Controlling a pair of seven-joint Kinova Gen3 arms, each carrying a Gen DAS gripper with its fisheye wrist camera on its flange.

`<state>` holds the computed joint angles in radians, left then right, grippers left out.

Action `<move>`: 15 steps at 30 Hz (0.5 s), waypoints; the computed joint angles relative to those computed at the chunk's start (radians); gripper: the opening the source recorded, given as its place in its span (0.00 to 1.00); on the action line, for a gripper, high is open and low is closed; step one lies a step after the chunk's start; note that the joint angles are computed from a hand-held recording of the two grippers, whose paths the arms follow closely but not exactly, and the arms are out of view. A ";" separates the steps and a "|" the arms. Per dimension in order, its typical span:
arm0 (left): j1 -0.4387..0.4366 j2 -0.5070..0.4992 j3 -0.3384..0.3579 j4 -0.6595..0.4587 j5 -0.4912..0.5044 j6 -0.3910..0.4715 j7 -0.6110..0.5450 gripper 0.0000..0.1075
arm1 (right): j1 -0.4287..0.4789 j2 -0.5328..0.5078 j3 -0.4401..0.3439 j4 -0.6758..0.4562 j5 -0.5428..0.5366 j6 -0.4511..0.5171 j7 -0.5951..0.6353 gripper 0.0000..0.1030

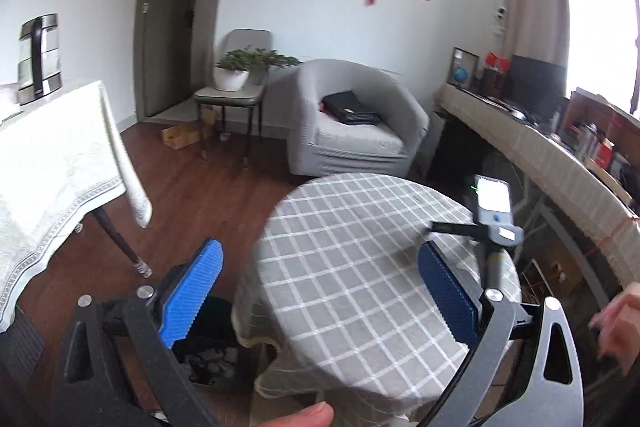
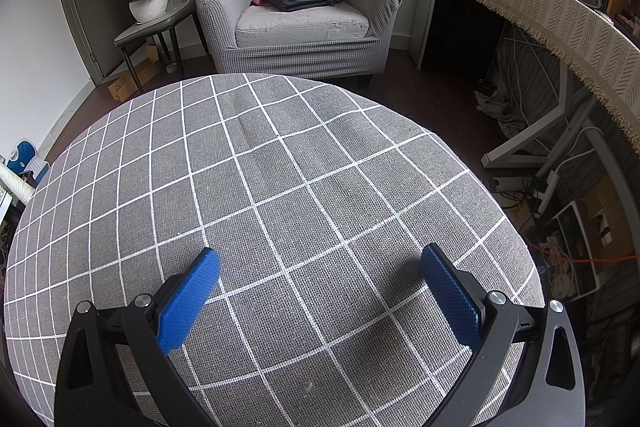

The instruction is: Collect trash

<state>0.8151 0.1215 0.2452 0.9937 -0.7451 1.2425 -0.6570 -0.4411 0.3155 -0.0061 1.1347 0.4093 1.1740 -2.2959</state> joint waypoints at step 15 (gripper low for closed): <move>-0.433 -0.262 -0.151 0.506 0.148 -0.284 -0.128 0.93 | 0.000 0.000 0.000 -0.001 0.000 0.002 0.001 0.98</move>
